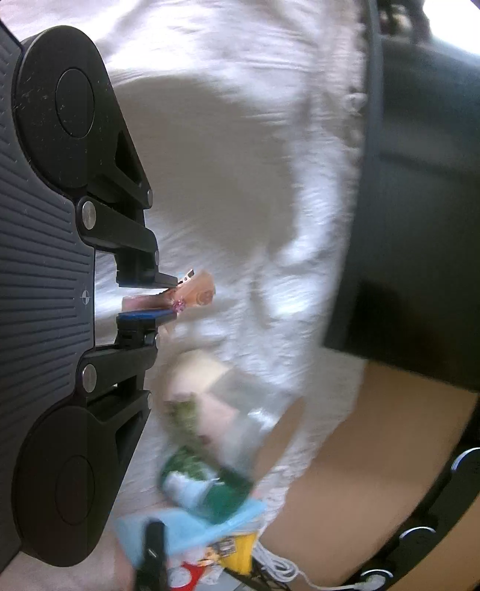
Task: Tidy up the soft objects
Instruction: 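Grasp the blue face mask with the right gripper while the left holds the pink bow, then drop the pink bow and the blue mask into the pink box with both grippers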
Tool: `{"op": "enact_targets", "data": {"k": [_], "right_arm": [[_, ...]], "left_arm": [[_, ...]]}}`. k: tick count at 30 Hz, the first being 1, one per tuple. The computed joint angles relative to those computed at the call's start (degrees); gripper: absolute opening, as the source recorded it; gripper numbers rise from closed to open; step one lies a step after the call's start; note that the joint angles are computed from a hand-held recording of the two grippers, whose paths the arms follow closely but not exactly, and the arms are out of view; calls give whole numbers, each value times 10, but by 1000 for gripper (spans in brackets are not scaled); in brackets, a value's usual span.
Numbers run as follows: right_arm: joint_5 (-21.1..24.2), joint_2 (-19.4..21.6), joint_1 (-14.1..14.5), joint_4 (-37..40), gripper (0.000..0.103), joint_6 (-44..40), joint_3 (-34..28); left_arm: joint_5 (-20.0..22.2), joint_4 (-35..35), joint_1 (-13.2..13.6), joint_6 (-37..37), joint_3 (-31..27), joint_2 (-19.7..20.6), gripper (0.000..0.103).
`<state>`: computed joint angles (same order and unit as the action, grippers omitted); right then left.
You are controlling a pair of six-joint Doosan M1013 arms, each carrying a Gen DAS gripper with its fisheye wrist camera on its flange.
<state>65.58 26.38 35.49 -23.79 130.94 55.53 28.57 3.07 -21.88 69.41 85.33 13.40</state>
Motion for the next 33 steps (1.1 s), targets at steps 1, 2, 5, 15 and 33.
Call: {"op": "enact_targets", "data": {"k": [1,2,5,15,33], "right_arm": [[-8,-1,-2,-17,3,-3,-9],[-15,-3,-5,-29,3,-6,-14],[-38,-10,-12,-80,3,-5,-33],[-82,-74,-38,-175,3,18,-1],[-55,-148,-94,-95,3,83,143]], "left_arm": [[-5,7,2,3,-6,1,14],[-9,21,3,0,-13,2,14],[-24,42,7,-3,-39,1,14],[-74,-134,-18,180,-150,18,14],[212,-436,-82,385,-307,162,15]]}}
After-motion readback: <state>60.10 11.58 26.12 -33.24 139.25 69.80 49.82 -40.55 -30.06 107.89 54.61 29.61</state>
